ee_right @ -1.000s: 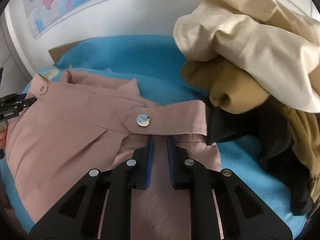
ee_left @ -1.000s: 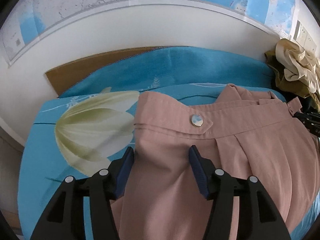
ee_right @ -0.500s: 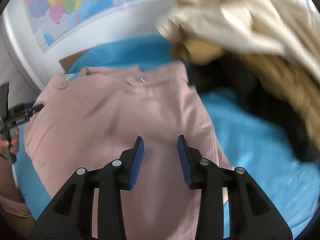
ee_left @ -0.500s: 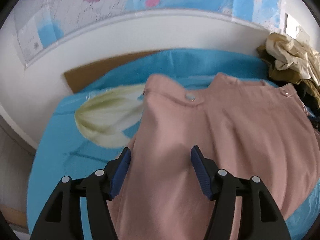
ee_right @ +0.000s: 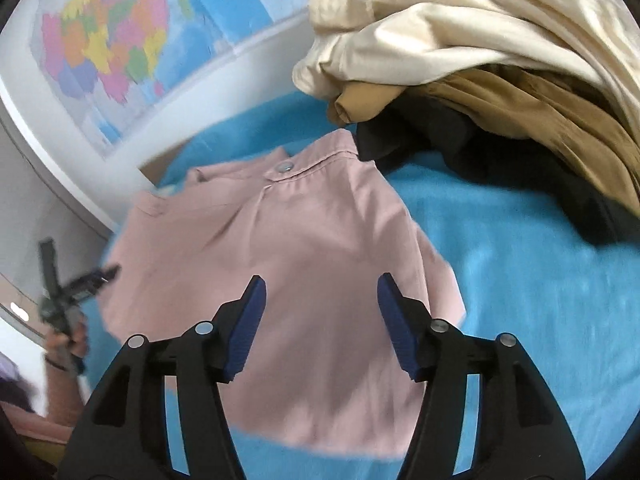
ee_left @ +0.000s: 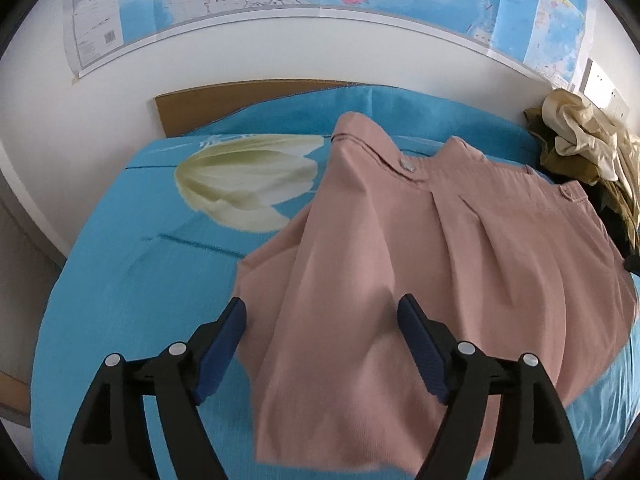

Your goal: Fold large clothes

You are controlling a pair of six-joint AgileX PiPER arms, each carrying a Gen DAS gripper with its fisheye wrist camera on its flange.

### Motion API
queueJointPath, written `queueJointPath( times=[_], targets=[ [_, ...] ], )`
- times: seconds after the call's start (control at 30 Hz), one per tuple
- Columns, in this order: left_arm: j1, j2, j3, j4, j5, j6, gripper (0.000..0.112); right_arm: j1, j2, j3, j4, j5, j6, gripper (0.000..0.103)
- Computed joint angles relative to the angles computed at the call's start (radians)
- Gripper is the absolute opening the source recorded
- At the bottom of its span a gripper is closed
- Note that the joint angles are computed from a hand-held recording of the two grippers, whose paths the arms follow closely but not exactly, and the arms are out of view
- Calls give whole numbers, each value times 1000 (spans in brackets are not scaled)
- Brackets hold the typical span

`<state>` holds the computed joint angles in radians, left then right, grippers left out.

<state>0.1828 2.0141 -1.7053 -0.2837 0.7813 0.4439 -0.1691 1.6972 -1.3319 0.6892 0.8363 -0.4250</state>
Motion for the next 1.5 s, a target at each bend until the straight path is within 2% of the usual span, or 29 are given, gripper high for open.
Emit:
queueJointPath(
  times=[0.1,0.3,0.37,0.47,0.6,0.67,0.73,0.9,1.0,1.23,1.3,1.37,1.5],
  targets=[
    [20,-45,58,-53,4,37,81,-73,-81,97,94,62,-38,68],
    [99,-137,196,-279,84,221,84,-175,-209,283,198,155,-43,76],
    [123,-170,246,-335,113,281,85,-214,-222,330,233,201,-65,77],
    [156,-191,283,-400,170,339,85,-228,-221,389,289,221,-90,79],
    [199,-216,323,-459,229,378,85,-180,-180,398,339,178,-89,79],
    [238,-213,322,-507,296,400,85,-149,-156,392,362,139,-90,79],
    [262,-197,305,-541,361,417,85,-119,-141,384,382,87,-92,79],
    [218,-173,329,-516,407,397,85,-27,-124,373,400,-81,-89,79],
    [186,-159,337,-546,378,406,88,8,-111,375,420,-148,-102,79],
    [173,1,179,-672,432,317,93,29,-73,353,459,-177,-139,81],
    [167,29,149,-700,425,292,94,31,-65,346,467,-180,-149,82],
    [149,36,132,-703,393,263,96,37,-59,343,483,-187,-159,84],
    [80,23,135,-679,255,208,96,74,-37,314,479,-235,-163,89]
  ],
)
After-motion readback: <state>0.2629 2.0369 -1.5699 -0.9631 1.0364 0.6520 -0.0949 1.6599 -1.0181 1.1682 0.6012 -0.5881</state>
